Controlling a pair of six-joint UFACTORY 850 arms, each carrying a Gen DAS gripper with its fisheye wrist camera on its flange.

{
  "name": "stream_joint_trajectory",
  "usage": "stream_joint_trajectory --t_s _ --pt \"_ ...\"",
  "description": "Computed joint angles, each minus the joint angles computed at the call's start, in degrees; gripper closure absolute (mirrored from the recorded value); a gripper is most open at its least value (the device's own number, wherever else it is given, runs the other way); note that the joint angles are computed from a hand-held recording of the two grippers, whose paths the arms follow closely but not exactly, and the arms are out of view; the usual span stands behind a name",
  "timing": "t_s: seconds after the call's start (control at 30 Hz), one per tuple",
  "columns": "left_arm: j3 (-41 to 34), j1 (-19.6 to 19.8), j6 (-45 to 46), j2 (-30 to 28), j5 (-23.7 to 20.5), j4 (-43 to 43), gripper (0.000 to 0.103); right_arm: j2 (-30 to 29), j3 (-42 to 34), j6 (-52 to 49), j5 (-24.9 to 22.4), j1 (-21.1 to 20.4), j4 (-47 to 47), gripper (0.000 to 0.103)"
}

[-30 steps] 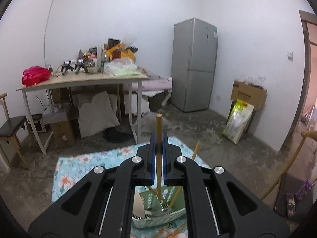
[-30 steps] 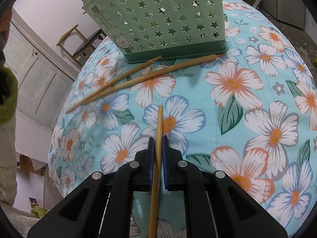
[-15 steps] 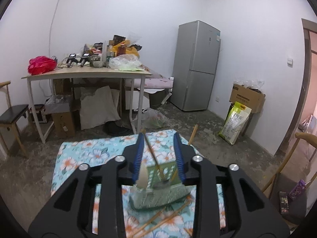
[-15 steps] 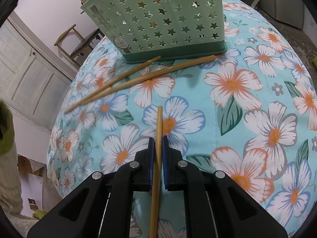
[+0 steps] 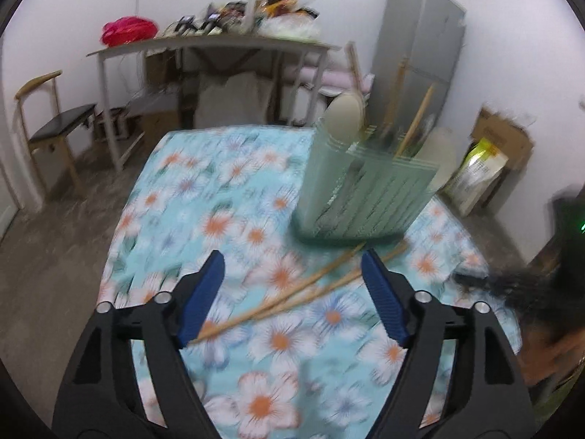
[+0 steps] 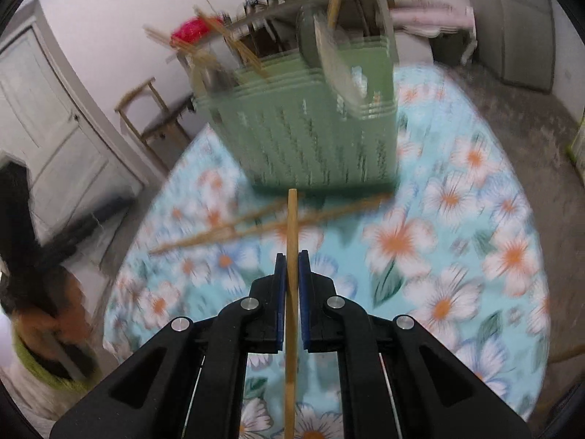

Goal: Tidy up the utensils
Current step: 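Lower the chopstick into the caddy and open the left tool, then lower the chopstick into the caddy and open the right tool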

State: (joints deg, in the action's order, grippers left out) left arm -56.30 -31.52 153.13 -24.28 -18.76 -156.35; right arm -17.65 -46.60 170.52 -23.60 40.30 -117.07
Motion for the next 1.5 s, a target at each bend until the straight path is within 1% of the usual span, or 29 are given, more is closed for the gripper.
stream_joint_trajectory --t_s 0.1,0.2,0.23,0.37,0.43,0.63,0.8,0.9,1.13,1.27,1.4,1.47,1.5 --pt "0.71 0.09 4.78 -1.09 0.96 -5.35 0.023 3.64 0.10 -9.21 -5.67 1.11 7.25 0.096" --pt "1.18 -0.22 9.96 -1.54 1.52 -10.59 0.021 6.27 0.12 -13.11 -10.34 1.51 9.02 0.096" --pt "1.24 -0.27 11.76 -1.71 1.64 -12.17 0.020 7.12 -0.17 -14.90 -12.69 1.69 9.86 0.096" --pt "1.48 -0.19 13.98 -1.80 1.46 -13.94 0.020 8.65 -2.30 -19.59 -18.81 1.32 10.30 0.096" --pt "1.60 -0.02 13.27 -1.81 1.18 -13.59 0.020 9.02 -3.69 -21.95 -20.39 0.65 9.87 0.096" --pt "1.20 0.51 12.64 -2.31 1.21 -13.49 0.020 8.63 -8.38 -26.51 -20.09 -1.67 7.64 0.096" --pt "0.37 0.87 13.22 -3.32 1.99 -14.90 0.019 7.96 -11.31 -29.33 -21.09 -2.20 6.43 0.096" --pt "-0.08 0.91 13.42 -3.87 2.60 -15.27 0.019 7.16 -12.54 -29.22 -20.87 -2.87 5.70 0.096" --pt "-0.13 1.01 13.68 -4.18 2.34 -15.64 0.019 3.56 -13.43 -27.01 -19.73 -4.42 4.01 0.096" --pt "-0.11 1.02 14.39 -4.24 2.28 -16.73 0.019 0.67 -14.77 -27.63 -17.31 -5.23 4.95 0.096" --pt "0.00 1.00 14.98 -4.20 2.06 -17.11 0.019 -1.76 -16.18 -30.85 -11.83 -6.13 7.88 0.096" --pt "-0.01 1.02 14.69 -4.21 2.14 -16.75 0.018 -2.74 -16.94 -34.78 -11.06 -5.94 11.06 0.094" --pt "-0.02 1.01 14.73 -4.19 2.19 -16.80 0.018 -2.79 -16.92 -36.05 -11.15 -5.71 12.30 0.088"
